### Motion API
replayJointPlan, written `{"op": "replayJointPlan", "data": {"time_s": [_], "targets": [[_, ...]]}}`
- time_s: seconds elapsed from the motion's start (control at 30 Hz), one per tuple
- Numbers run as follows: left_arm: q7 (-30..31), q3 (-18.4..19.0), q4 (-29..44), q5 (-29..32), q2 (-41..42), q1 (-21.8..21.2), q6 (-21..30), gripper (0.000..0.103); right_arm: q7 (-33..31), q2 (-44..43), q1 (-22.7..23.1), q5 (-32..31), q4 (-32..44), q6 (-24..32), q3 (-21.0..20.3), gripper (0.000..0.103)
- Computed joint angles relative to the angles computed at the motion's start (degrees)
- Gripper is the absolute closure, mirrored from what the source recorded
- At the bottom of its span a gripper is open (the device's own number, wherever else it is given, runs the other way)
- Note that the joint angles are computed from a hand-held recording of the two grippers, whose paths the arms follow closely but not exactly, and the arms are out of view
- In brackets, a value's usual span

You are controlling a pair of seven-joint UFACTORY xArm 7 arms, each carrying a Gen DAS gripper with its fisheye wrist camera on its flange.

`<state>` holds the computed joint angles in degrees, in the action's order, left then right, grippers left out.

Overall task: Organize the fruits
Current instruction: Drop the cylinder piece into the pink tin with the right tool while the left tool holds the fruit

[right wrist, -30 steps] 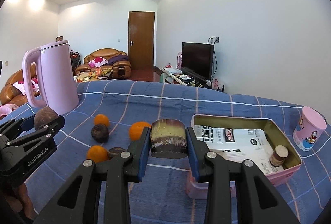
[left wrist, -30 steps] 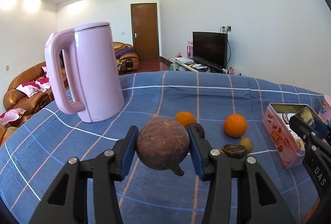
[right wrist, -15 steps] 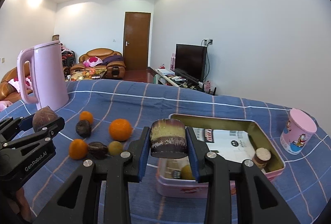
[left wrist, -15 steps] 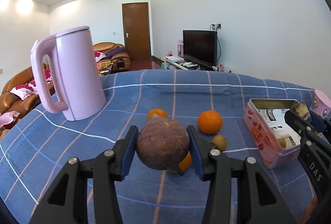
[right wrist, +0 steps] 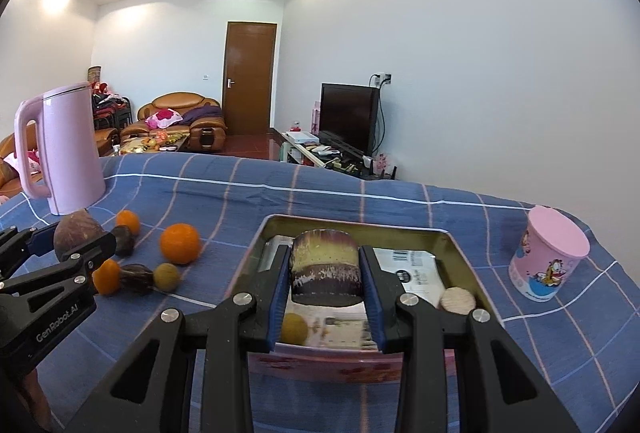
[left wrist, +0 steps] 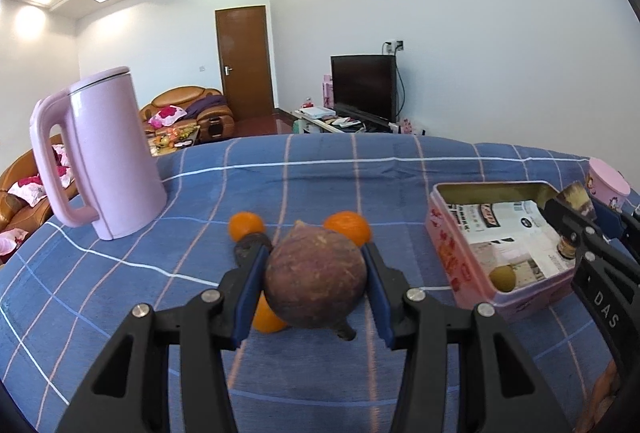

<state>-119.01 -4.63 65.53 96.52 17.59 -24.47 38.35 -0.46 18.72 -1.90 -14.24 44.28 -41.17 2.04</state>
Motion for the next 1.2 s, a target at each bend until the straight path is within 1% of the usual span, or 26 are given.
{"op": "replayJointPlan", "data": {"time_s": [0.2, 0.37, 0.6, 0.73, 0.8, 0.87, 0.97, 1.0, 1.07, 1.1, 1.13, 1.17, 1.2], "targets": [[1.78, -0.15, 3.46, -1.16, 2.54, -1.41, 0.08, 0.053, 1.07, 0.63, -2.09, -1.56, 1.3, 0.5, -0.54, 0.067], [2.54, 0.53, 5.63, -1.87, 4.12, -2.64, -0.36, 0.053, 2.34, 1.49, -4.09, -2.7, 3.1, 1.39, -0.88, 0.067], [2.09, 1.22, 8.69, -1.15, 6.24, -4.16, -1.21, 0.053, 2.56, 2.62, -5.58, -2.16, 5.46, 2.77, -1.44, 0.067], [3.55, 1.65, 11.63, -0.92, 8.25, -4.79, -3.2, 0.053, 3.13, 3.29, -6.46, -0.73, 6.95, 3.76, -1.73, 0.067], [4.74, 1.89, 13.82, -1.02, 9.73, -4.88, -5.18, 0.053, 3.64, 3.66, -6.88, -0.1, 7.83, 4.54, -1.8, 0.067], [5.71, 2.4, 15.62, -1.59, 10.97, -5.46, -5.72, 0.053, 4.64, 4.07, -7.65, -0.3, 8.79, 5.39, -1.51, 0.067], [7.86, 3.01, 19.27, -2.98, 13.53, -5.23, -10.2, 0.053, 5.88, 4.57, -8.43, -1.04, 9.9, 6.57, -1.0, 0.067], [9.99, 3.17, 20.95, -4.36, 14.74, -5.26, -11.59, 0.053, 6.59, 4.93, -8.84, -1.62, 10.64, 7.29, -0.59, 0.067], [12.09, 3.96, 23.19, -5.96, 16.33, -5.57, -14.08, 0.053, 10.36, 5.74, -11.9, -6.09, 12.1, 8.94, 1.7, 0.067], [12.74, 4.31, 24.35, -6.77, 17.2, -5.4, -15.96, 0.053, 13.73, 6.2, -14.74, -10.48, 13.14, 10.48, 3.96, 0.067], [14.24, 4.46, 25.45, -8.54, 18.09, -5.21, -17.27, 0.053, 15.91, 6.54, -16.46, -13.42, 13.8, 11.46, 5.29, 0.067], [16.71, 4.34, 26.98, -11.23, 19.35, -5.05, -17.85, 0.053, 17.69, 6.95, -17.75, -15.89, 14.55, 12.42, 6.39, 0.067], [19.62, 4.05, 28.05, -14.24, 20.29, -4.57, -18.47, 0.053, 20.2, 7.55, -19.95, -19.73, 15.73, 14.15, 8.44, 0.067]]}}
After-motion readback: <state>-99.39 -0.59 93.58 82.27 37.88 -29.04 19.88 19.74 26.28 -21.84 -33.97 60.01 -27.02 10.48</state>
